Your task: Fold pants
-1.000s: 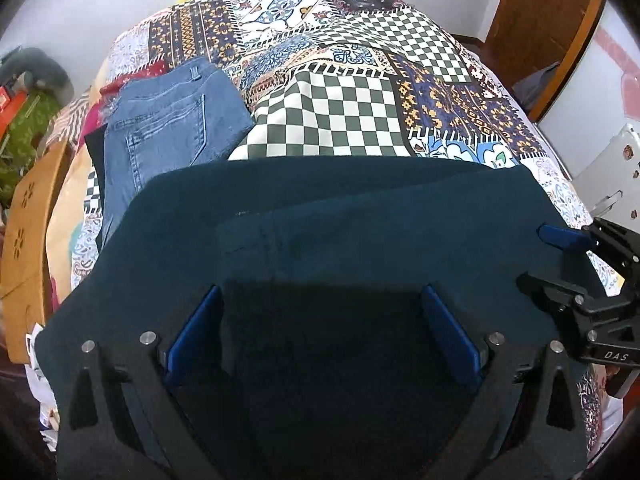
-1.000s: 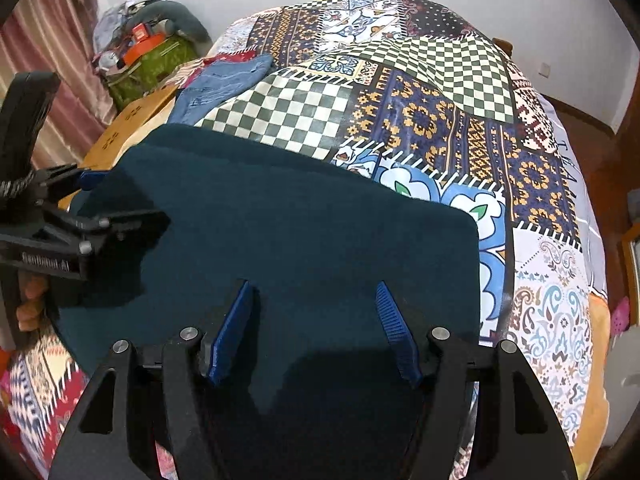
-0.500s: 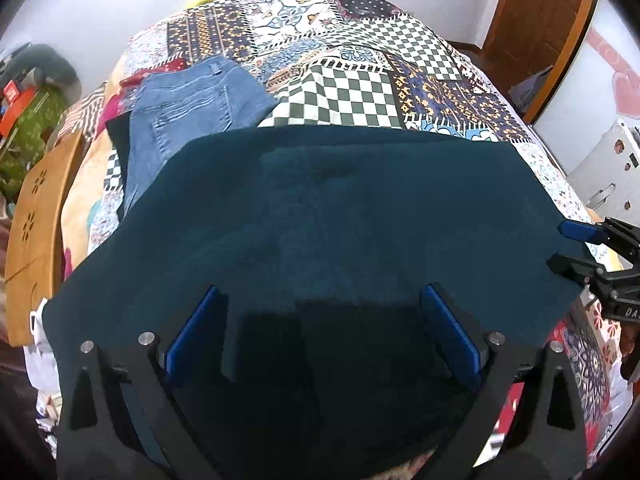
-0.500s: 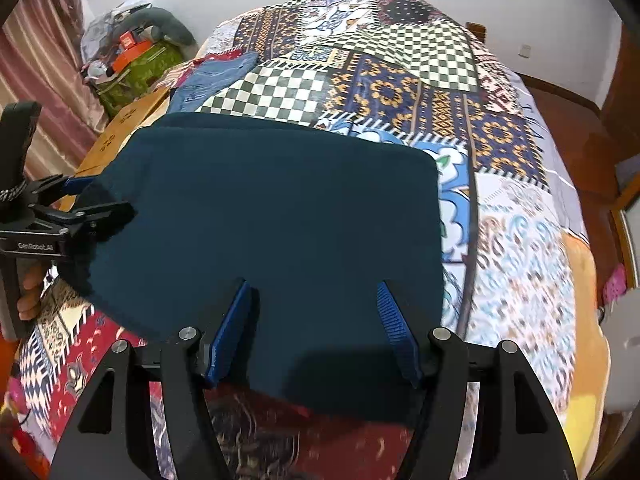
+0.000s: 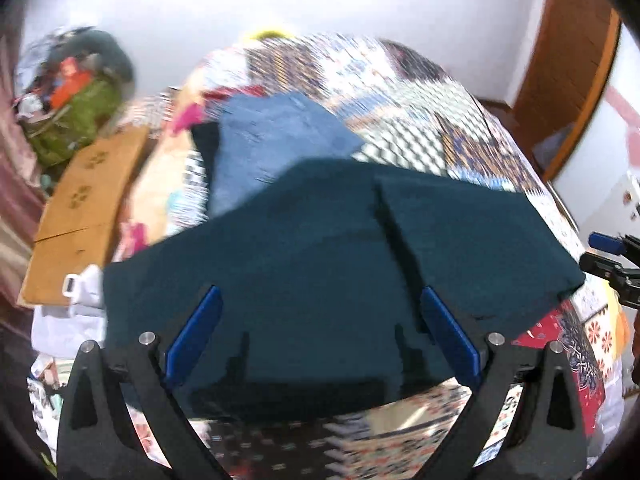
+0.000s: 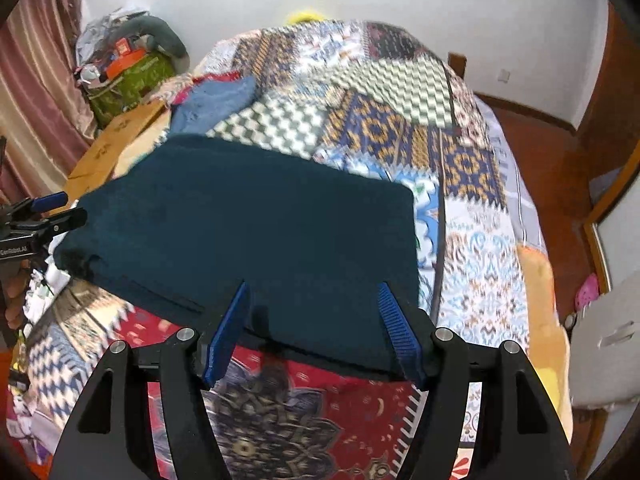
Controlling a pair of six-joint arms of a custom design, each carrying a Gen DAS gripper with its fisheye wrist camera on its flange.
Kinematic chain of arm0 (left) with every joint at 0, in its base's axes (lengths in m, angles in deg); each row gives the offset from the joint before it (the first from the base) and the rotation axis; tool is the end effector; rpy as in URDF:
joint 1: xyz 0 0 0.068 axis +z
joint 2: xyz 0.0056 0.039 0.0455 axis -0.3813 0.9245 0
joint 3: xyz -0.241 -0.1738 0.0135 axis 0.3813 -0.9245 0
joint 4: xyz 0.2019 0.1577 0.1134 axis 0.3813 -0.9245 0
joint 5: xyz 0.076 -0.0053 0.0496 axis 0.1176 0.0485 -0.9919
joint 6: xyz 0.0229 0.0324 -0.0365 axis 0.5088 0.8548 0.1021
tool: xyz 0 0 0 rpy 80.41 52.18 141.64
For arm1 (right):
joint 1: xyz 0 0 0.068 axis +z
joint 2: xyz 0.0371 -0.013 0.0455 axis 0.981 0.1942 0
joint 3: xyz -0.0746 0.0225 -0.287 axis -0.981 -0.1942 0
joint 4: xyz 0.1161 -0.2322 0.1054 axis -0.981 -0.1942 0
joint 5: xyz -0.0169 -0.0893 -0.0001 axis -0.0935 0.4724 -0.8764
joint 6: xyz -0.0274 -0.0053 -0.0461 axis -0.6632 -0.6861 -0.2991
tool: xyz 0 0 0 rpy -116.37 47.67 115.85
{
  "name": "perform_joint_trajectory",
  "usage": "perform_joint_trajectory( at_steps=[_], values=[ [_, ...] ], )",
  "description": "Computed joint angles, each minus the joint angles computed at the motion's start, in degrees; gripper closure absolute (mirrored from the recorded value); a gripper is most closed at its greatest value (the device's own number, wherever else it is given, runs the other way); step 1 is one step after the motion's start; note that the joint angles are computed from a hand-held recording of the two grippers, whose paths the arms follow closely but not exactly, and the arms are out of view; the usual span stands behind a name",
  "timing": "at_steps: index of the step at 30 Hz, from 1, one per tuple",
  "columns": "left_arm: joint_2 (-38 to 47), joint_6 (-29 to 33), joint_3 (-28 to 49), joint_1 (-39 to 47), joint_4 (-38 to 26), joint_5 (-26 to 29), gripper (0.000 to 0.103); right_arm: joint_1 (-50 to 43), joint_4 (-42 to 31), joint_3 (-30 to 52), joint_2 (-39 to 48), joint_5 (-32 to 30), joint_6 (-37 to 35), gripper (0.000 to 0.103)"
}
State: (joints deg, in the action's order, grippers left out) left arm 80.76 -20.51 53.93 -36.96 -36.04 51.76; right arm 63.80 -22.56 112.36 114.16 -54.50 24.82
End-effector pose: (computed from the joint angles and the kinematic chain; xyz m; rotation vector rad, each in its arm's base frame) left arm 0.3071 -0.0893 0.3014 0.8718 2.3591 -0.2879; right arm 0.0896 -0.0222 0.2742 0.4965 2.4469 0.0187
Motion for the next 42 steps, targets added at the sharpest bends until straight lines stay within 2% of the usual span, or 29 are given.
perform_joint_trajectory(
  at_steps=[5, 12, 17, 23, 27, 37, 38, 39, 40, 41, 42],
  values=[
    [-0.8, 0.4, 1.4, 8.9, 1.7, 3.5, 0.002, 18.2, 4.2, 3.7, 4.2, 11.1, 11.2, 0.038],
    [5.7, 1.6, 5.6, 20.8, -1.6, 6.8, 0.002, 33.3, 13.2, 7.0, 14.7, 17.0, 18.5, 0.037],
    [14.3, 1.5, 9.0, 26.3, -7.5, 7.3, 0.002, 37.4, 21.2, 6.8, 23.6, 14.1, 21.5, 0.037],
    [23.2, 3.0, 12.9, 31.0, -16.7, 13.2, 0.002, 38.0, 25.5, 5.4, 32.2, 9.1, 24.7, 0.037],
    [29.0, 4.9, 16.4, 31.8, -23.9, 18.1, 0.002, 41.4, 25.0, 5.6, 34.3, 13.0, 24.7, 0.034],
    [38.8, 0.8, 23.4, 30.3, -27.5, 25.4, 0.003, 41.1, 24.8, 6.3, 35.5, 13.3, 23.5, 0.031],
    [39.2, -0.1, 23.9, 30.2, -27.1, 26.2, 0.005, 41.2, 24.9, 6.3, 35.6, 13.3, 23.4, 0.03],
    [39.6, -0.8, 24.4, 30.1, -26.7, 26.3, 0.012, 41.2, 25.0, 6.2, 35.6, 13.3, 23.2, 0.029],
    [39.8, -1.7, 24.7, 30.0, -26.1, 26.0, 0.025, 41.4, 25.1, 6.2, 35.8, 13.5, 23.1, 0.029],
    [40.3, -2.4, 25.3, 30.1, -25.5, 25.5, 0.032, 41.5, 25.0, 6.3, 35.9, 13.6, 23.2, 0.028],
    [40.4, -3.4, 25.5, 30.1, -24.7, 25.2, 0.047, 41.7, 25.0, 6.4, 36.0, 13.8, 23.3, 0.028]
  ],
)
